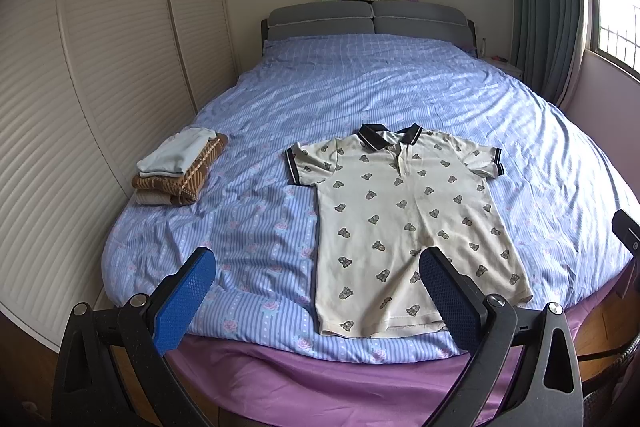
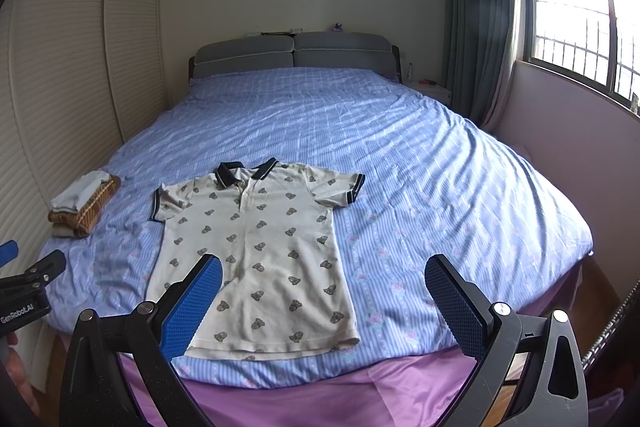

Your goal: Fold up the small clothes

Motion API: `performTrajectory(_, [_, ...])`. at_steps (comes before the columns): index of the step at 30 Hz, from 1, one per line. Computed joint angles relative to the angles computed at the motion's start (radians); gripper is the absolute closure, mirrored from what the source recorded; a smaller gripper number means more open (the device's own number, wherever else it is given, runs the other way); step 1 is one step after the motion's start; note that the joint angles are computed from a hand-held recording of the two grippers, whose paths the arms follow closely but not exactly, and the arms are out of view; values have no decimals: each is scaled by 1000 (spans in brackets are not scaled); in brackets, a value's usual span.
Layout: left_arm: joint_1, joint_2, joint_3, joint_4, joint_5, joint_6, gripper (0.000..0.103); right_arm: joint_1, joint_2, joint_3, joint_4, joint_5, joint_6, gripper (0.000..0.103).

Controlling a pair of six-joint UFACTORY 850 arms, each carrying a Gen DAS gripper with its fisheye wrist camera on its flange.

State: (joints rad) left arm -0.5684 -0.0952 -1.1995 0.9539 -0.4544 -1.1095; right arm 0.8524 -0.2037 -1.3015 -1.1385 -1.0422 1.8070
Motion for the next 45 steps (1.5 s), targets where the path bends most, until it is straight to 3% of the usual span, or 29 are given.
performTrajectory(22, [0,-3,-6,-3,-3,5,0,-2,1,4,-1,3,4,1])
performTrajectory(30, [-3,-2,13,62,12,-53,0,-6,-2,-4,2,4,-4,1])
performTrajectory(38, [-9,-85,-75,6,20,11,0,-42,-7,3,-27,47,7,1])
performTrajectory(45, [-18,-251,-252,22,39,16,0,-158,-36,-1,-128,118,45,1])
